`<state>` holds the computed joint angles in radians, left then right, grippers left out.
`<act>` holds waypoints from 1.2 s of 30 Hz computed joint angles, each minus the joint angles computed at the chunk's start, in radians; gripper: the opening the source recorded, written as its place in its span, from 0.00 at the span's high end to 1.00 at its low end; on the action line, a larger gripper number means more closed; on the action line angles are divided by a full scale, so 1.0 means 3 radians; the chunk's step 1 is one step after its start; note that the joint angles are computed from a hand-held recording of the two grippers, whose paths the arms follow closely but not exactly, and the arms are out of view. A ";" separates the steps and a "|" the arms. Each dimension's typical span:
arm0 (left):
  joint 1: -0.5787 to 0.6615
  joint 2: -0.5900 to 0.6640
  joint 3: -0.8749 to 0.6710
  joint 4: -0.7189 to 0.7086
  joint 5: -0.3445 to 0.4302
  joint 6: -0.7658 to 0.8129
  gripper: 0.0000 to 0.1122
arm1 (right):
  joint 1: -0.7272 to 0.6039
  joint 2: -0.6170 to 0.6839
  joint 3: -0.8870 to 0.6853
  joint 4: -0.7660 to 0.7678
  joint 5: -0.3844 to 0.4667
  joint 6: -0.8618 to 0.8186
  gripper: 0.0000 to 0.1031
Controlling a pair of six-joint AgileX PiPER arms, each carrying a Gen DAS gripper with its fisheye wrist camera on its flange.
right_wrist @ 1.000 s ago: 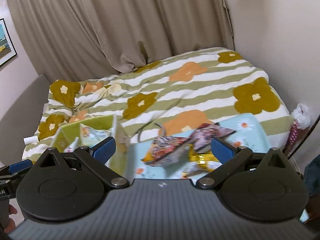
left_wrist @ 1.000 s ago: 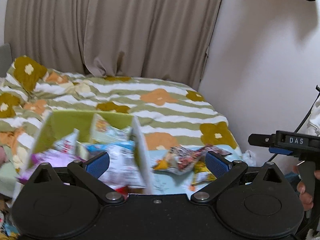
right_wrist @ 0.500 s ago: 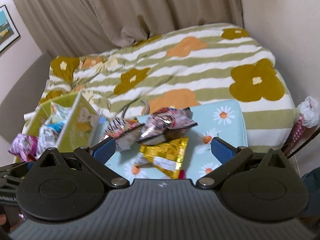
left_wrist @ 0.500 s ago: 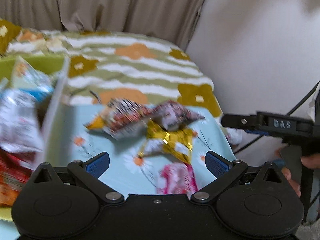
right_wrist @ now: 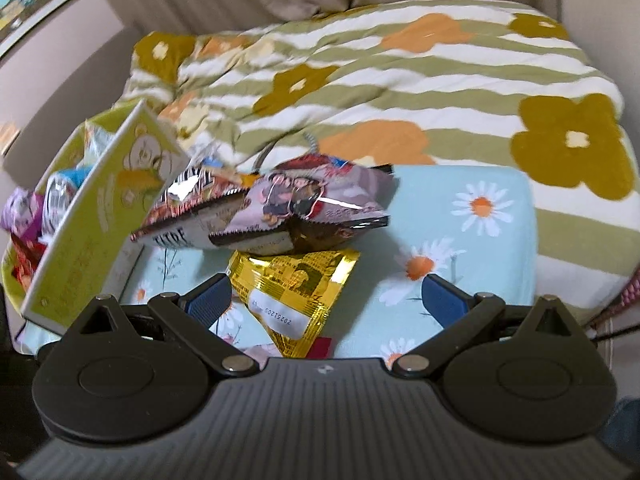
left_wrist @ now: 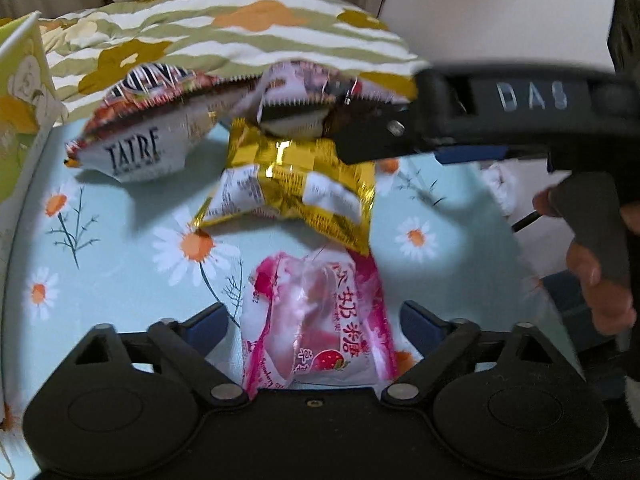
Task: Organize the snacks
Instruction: 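Reach both tools back to the remaining bags on the daisy mat, then grasp a pink bag with left tool while right tool grasps a yellow bag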
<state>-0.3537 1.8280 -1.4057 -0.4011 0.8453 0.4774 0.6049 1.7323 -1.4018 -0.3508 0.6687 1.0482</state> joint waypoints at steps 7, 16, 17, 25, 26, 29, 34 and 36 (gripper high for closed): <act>-0.0073 -0.0031 0.0179 0.0170 -0.0300 -0.0002 0.45 | -0.0188 0.0223 -0.0094 0.0635 -0.0297 -0.0784 0.00; 0.0170 -0.0068 0.0177 0.0271 -0.0254 -0.0169 0.47 | -0.0307 0.0436 -0.0169 0.1118 -0.0514 -0.1211 0.00; 0.0203 -0.0068 0.0172 0.0286 -0.0250 -0.0185 0.47 | -0.0319 0.0445 -0.0152 0.1167 -0.0562 -0.1232 0.00; 0.0385 -0.0085 0.0111 0.0366 -0.0158 -0.0313 0.47 | -0.0415 0.0429 0.0108 0.1748 -0.1042 -0.1535 0.00; 0.0396 -0.0095 0.0117 0.0383 -0.0165 -0.0321 0.48 | -0.0426 0.0445 0.0113 0.1871 -0.1081 -0.1615 0.00; 0.0432 -0.0120 0.0130 0.0447 -0.0175 -0.0377 0.48 | -0.0425 0.0500 0.0078 0.1998 -0.1117 -0.1684 0.00; 0.0489 -0.0146 0.0141 0.0493 -0.0176 -0.0437 0.48 | -0.0407 0.0588 -0.0003 0.2246 -0.1166 -0.1925 0.00; 0.0500 -0.0141 0.0136 0.0494 -0.0178 -0.0449 0.48 | -0.0401 0.0639 -0.0066 0.2295 -0.1159 -0.1984 0.00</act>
